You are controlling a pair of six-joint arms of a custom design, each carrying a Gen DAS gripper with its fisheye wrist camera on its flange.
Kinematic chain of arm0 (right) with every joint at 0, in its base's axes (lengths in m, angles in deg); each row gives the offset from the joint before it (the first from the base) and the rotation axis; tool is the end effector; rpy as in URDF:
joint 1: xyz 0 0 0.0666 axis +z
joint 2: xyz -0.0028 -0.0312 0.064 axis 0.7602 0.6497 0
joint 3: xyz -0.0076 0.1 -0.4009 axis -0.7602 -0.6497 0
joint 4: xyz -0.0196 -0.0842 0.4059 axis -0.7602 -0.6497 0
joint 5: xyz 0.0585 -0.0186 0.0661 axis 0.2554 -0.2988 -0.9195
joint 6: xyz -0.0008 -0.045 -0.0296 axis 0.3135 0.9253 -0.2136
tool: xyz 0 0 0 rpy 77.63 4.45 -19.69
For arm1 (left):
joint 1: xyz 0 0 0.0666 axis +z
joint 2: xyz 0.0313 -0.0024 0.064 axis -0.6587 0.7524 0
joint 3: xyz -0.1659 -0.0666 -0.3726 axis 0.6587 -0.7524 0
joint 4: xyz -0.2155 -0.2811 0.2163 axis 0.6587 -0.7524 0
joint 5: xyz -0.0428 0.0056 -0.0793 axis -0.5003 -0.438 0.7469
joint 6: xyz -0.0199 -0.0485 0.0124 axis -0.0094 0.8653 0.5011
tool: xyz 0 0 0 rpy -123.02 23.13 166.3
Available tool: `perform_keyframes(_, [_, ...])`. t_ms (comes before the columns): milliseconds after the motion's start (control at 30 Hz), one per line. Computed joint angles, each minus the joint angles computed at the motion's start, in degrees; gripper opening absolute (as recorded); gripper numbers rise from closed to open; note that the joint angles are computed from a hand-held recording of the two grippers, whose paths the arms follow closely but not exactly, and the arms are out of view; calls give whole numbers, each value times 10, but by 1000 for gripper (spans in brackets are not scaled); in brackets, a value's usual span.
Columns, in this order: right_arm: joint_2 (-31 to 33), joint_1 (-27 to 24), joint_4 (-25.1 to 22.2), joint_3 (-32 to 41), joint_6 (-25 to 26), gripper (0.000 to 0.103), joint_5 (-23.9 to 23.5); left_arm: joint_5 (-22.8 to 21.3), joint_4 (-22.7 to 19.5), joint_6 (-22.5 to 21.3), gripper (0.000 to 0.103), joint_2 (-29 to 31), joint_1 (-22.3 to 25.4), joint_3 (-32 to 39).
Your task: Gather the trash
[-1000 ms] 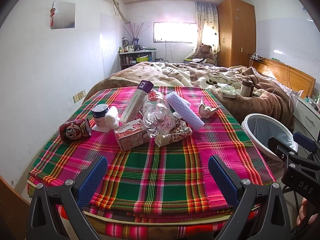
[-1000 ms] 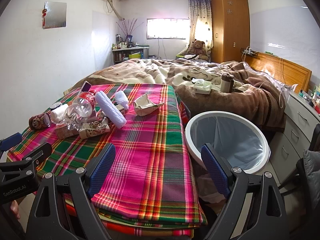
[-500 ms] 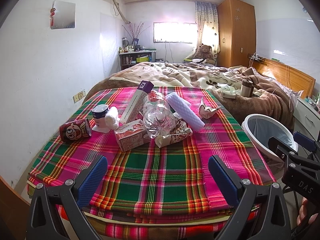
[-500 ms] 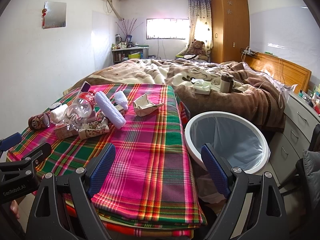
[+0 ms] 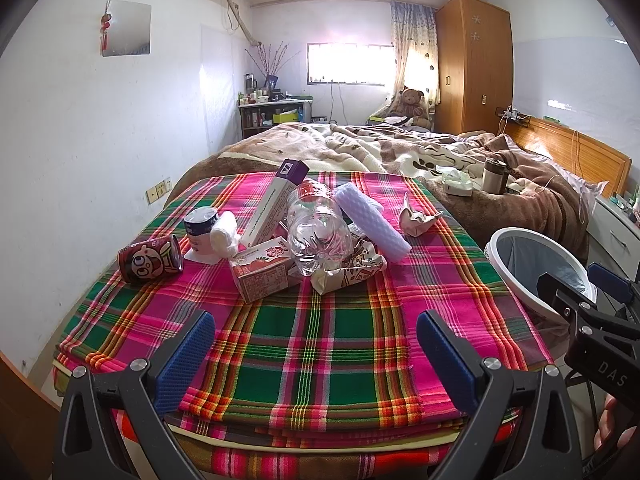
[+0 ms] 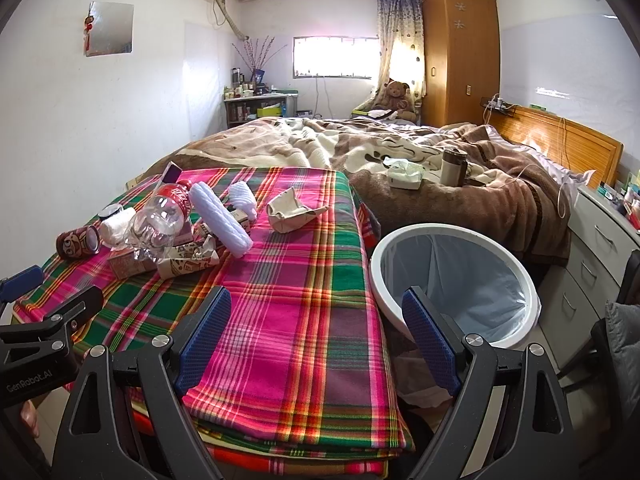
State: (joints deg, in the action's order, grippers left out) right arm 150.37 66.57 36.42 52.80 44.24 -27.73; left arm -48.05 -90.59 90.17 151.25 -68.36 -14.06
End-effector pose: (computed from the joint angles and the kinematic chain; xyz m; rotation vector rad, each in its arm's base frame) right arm 0.3611 0.0923 0.3500 0.3525 2.1137 -0.1833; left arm 0.4215 -0.2119 0.3556 0.3759 2.1356 -0.1762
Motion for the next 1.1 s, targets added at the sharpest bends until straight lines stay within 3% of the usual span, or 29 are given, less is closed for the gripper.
perform_keyframes(333, [10,-8,0,6,3,89,-7,15,1,-2,102,13,11,7])
perform_keyframes(633, [52,-44,32,33,18,89,-42,85,-15,-5,102,57,60,40])
perform_keyframes(833, [110,-77,43,74,17,89,-77,74,-20,-52,100,108,87,86])
perform_keyframes(900, [128,-89,37,89,5,89,-104,79,-42,-72,100,132,93,113])
perform_keyframes(1000, [162,-97,38,115,7,89,-98,85,-51,-87,98,162,99,142])
perform_keyframes(1100, [193,-104,13,147,5,82,-110,99,-71,-108,98,195,102,178])
